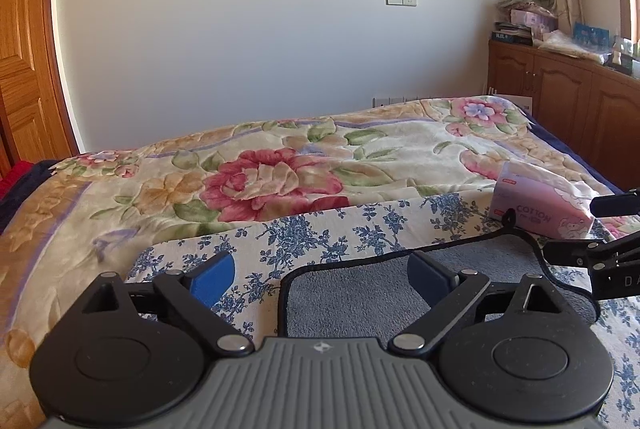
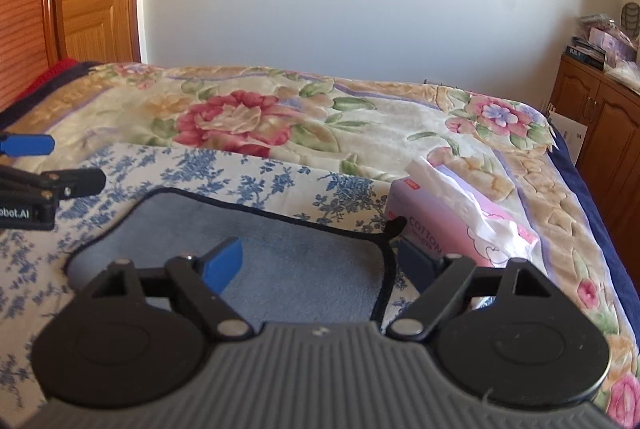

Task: Fold towel

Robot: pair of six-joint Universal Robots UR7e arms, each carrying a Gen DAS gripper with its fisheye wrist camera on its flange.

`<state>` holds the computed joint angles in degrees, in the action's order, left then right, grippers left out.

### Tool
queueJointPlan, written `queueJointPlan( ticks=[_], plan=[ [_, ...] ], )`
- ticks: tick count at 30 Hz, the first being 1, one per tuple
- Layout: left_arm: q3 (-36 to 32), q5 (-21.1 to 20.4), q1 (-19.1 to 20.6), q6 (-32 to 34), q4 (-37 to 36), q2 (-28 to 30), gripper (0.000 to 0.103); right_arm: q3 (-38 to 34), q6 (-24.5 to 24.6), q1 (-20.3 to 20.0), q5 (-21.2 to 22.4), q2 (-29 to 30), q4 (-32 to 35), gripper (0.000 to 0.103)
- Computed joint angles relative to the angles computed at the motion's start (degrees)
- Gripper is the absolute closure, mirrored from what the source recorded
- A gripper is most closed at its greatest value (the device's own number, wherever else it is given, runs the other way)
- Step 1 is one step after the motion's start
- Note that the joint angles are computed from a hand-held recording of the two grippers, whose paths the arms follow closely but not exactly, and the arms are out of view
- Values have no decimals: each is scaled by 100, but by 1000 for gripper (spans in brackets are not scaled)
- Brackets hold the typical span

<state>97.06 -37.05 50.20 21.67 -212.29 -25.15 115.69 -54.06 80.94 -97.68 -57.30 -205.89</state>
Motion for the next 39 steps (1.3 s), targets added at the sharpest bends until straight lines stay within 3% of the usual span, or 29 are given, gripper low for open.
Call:
queueJointPlan(
  ticks=[6, 39],
  plan=[
    [205, 182, -211, -120, 30, -140, 4, 268, 70, 64, 27, -192, -260, 0],
    [1416, 885, -1344, -856, -104, -562, 0, 1619, 210, -98, 450, -1441, -740, 0]
  ],
)
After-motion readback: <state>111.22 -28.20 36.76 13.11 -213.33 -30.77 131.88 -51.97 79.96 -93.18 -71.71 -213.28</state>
